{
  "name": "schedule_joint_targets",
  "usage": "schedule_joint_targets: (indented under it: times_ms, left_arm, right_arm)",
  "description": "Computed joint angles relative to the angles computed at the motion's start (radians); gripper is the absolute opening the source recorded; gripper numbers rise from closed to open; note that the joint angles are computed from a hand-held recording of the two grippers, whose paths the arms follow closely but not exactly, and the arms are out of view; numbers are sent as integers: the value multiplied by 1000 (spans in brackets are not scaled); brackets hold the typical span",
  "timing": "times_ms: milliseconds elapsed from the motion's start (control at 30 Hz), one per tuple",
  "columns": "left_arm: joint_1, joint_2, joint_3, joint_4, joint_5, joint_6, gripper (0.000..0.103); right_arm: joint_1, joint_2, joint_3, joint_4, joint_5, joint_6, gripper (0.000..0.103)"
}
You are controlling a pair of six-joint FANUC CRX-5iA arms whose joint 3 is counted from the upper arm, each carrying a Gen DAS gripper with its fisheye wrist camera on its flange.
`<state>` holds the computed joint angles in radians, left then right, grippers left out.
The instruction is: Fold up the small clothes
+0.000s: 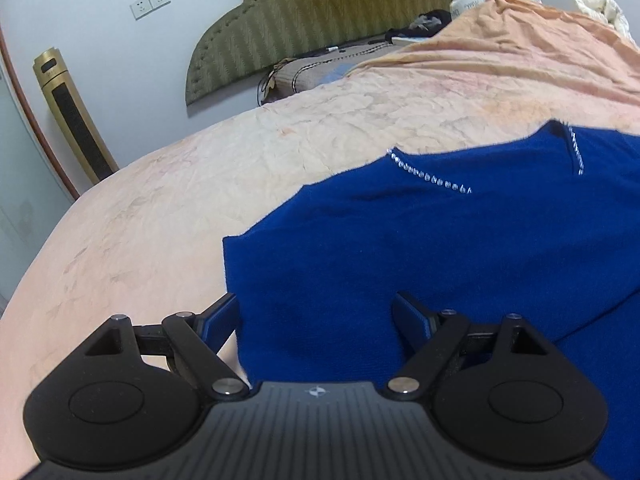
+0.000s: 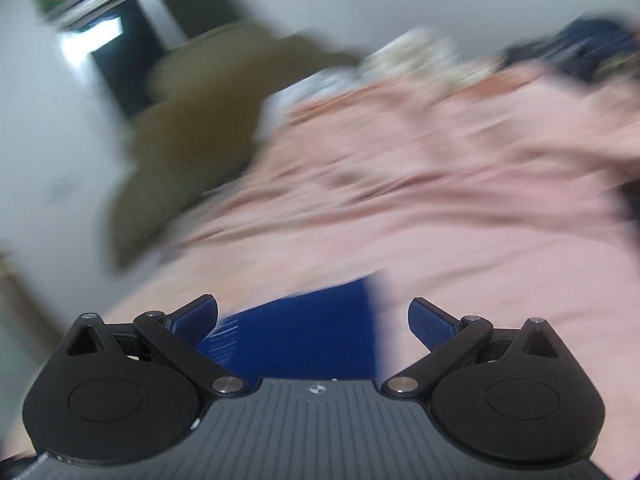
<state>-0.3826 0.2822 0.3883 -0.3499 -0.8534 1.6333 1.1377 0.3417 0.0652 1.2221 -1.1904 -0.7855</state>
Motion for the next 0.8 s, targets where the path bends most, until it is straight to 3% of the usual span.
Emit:
schedule_joint_targets:
  times_ms: [100,167,233,300,333,433,500,533,600,667,800]
  left_arm:
    - [-6,-9,3,-12,-13,31,84]
    - [-7,-25,-8,-12,-7,42,84]
    - [-5,-37,-15,-3,-11,46,84]
    - [-1,-42,-18,22,-23,33,84]
    - [1,-43,-20,34,-27,28,84]
    - [5,-45,-26,58,-36,34,84]
    - [7,-44,-24,72,-55,45,84]
    - [11,-47,-29,88,-61,43,84]
    - [20,-60,-48,116,-58,35,84]
    - [21,-72,-60,119,-57,33,84]
    - [23,-97,-90,140,-55,28,84]
  right_arm:
    - [-73,-54,-91,35,327,-58,102]
    - [-84,-32,-46,-89,379,41,102]
    - [-62,27,61,-217,229,140,94]
    - [-44,52,98,-168,145,127,103]
    - [-40,64,116,-143,125,145,103]
    - [-52,86,164,-143,202,284,103]
    - [-62,122,239,-252,241,400,103]
    - [-63,155,298,-315,203,458,102]
    - [-50,231,445,-421,32,555,95]
    - [-27,236,454,-384,-6,548,102]
    - [26,231,452,-292,-43,551,103]
